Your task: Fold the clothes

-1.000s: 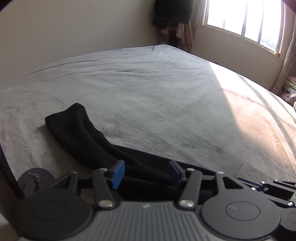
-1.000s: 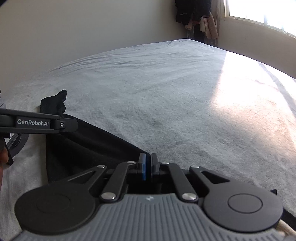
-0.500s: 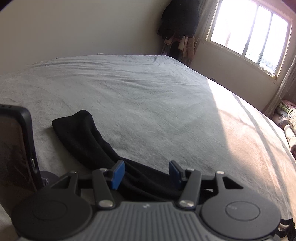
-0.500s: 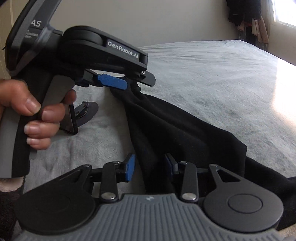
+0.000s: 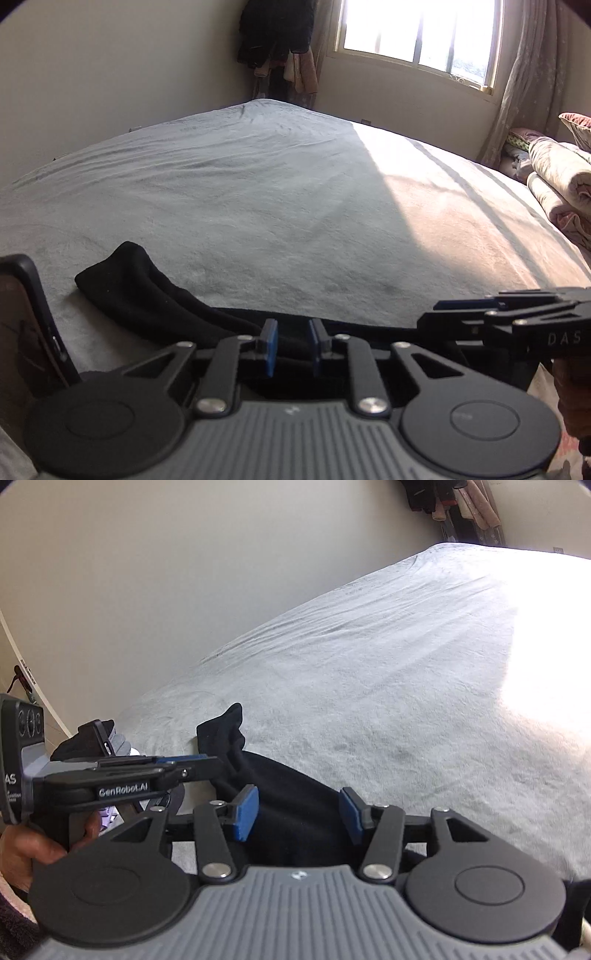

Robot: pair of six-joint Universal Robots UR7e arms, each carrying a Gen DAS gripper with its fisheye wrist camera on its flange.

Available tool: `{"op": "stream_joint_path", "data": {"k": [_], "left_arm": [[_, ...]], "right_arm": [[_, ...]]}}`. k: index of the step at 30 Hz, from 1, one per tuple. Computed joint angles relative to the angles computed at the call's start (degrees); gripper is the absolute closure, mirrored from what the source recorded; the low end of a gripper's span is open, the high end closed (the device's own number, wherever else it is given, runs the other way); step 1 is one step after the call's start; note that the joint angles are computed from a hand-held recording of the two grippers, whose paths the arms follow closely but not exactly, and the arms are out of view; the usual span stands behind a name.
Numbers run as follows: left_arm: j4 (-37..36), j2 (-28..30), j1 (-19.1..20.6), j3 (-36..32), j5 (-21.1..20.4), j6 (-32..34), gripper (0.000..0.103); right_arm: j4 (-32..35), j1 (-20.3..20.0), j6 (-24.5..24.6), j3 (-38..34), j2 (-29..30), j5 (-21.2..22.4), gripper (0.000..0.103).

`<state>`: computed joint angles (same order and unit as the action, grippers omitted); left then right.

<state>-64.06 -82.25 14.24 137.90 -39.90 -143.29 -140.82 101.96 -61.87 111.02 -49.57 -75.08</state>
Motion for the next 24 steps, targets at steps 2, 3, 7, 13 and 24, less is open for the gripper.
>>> {"op": "stream_joint_path", "data": {"k": [2, 3, 7, 13, 24], "left_arm": [[-4.0, 0.4, 1.4, 0.9, 0.5, 6.6, 0.085], [-5.3, 0.5, 2.3, 1.2, 0.5, 8.7, 0.088], [-7.9, 1.2, 4.0, 2.1, 0.4, 12.6, 0.088], [-9.1, 1.6, 3.8, 2.5, -0.3, 14.7, 0.088], [-10.3, 0.0, 3.2, 3.3, -0.9, 15.4, 0.088]], "right_arm": [[0.7, 2.3, -1.7, -2.5, 3.1, -2.0, 0.049], [0.7, 3.5, -2.7, -3.3, 4.3, -3.4, 0.049], [1.3, 6.9, -6.7, -6.2, 8.7, -7.7, 0.049], [-6.8, 8.4, -10.3, -3.3, 11.4, -11.2, 0.078], [-18.3, 8.8, -5.3, -1.3, 12.5, -12.3, 0.087]]}}
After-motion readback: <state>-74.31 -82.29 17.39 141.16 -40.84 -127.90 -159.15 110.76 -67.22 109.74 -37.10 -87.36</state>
